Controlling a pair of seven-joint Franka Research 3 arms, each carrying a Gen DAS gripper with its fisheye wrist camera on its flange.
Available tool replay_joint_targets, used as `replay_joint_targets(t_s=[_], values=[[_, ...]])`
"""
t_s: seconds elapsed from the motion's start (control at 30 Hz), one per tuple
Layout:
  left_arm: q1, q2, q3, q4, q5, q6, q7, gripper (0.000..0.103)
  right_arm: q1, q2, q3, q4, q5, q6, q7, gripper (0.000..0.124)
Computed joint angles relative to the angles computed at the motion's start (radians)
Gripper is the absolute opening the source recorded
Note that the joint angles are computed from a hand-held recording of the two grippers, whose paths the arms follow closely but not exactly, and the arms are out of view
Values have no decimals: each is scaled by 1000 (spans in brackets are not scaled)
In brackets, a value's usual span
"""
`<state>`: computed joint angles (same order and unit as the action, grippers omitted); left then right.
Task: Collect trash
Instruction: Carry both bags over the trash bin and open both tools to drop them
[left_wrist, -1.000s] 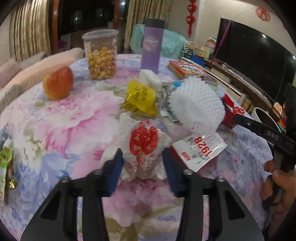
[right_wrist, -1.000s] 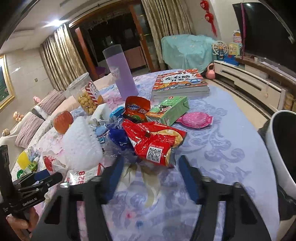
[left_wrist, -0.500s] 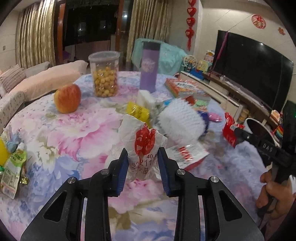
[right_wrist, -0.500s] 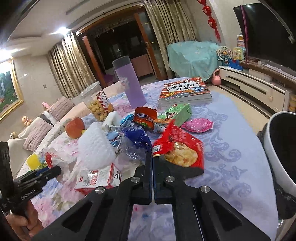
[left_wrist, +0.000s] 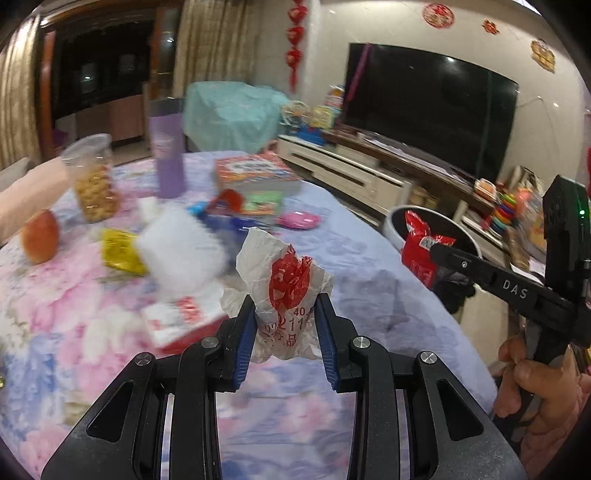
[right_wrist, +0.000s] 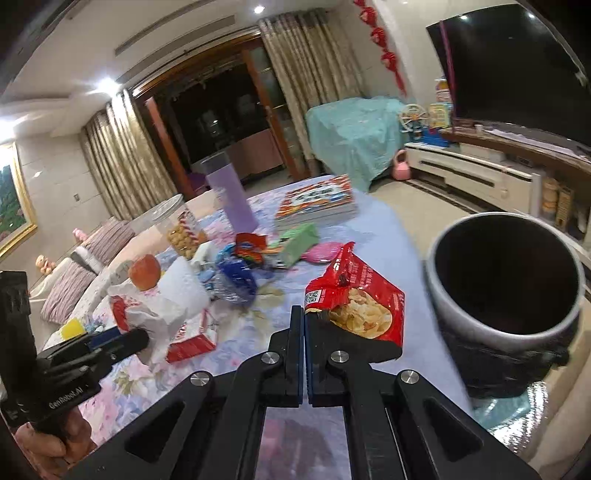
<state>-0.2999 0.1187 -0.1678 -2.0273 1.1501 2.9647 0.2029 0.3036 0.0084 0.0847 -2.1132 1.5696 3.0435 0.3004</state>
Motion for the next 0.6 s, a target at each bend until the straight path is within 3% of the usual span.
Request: replay_joint_targets(t_s=[0.13,0.6], values=[[-18,66,-23,64,-112,-4,129,30,-20,-38,-20,-40,1,-3,7,0],[-130,277,-21,336,-409,-57,501,30,-90,-62,-72,-63,0,-37,36,0]])
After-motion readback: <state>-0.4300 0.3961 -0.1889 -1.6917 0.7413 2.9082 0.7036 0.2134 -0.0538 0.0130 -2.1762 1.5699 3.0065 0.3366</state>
